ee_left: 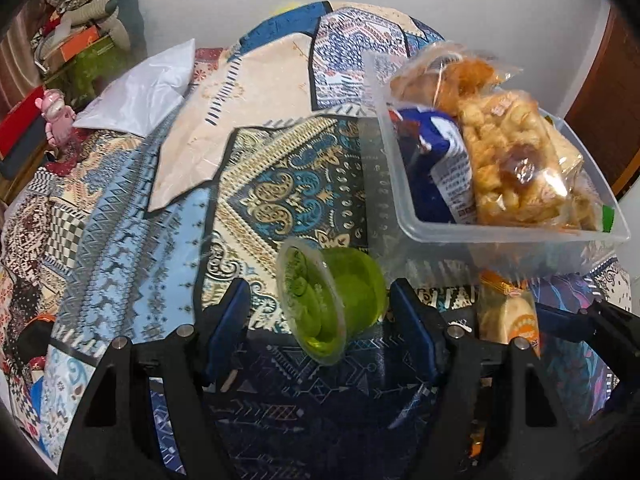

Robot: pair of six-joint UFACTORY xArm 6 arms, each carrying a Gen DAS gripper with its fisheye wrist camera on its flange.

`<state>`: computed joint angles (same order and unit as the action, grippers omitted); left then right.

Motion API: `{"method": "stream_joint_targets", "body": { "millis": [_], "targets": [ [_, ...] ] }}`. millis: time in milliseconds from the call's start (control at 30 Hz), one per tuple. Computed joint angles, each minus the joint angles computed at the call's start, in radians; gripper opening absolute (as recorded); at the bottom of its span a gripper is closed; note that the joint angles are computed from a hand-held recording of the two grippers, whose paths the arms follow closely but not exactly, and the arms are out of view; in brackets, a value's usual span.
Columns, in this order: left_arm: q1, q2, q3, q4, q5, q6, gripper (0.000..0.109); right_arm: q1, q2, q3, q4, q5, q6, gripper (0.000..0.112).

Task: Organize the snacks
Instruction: 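Grasp the wrapped cream pastry with the right tool while the left tool grasps the green jelly cup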

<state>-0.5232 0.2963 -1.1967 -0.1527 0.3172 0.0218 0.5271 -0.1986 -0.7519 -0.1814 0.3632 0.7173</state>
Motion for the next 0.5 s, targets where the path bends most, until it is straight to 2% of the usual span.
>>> {"method": "stream_joint_targets", "body": {
  "millis": [67,100,133,167,233,400,500],
  "targets": [
    [-0.002,0.007,0.003,0.006,-0.007,0.002,0.066,0.000,0.008,-0.003,-0.037,-0.005,0.026,0.074],
    [-0.004,0.007,0.009,-0.002,-0.016,0.015,0.064,0.000,0.011,-0.006,-0.062,-0.002,0.039,0.068],
    [-0.006,0.003,0.017,-0.031,-0.025,0.043,0.057,0.001,0.014,-0.010,-0.076,0.005,0.043,0.061],
    [-0.007,0.000,0.019,-0.055,-0.024,0.063,0.053,0.001,0.013,-0.010,-0.077,0.003,0.039,0.060],
    [-0.008,-0.006,0.031,-0.041,-0.036,0.049,0.051,-0.001,0.007,-0.002,-0.077,-0.003,0.036,0.048],
    [-0.011,-0.045,0.078,0.072,-0.061,-0.028,0.044,-0.006,-0.012,0.018,-0.075,-0.016,0.035,0.040],
    [-0.016,-0.080,0.113,0.057,-0.059,-0.011,0.044,-0.001,-0.023,0.022,-0.097,-0.010,0.049,0.038]
  ]
}}
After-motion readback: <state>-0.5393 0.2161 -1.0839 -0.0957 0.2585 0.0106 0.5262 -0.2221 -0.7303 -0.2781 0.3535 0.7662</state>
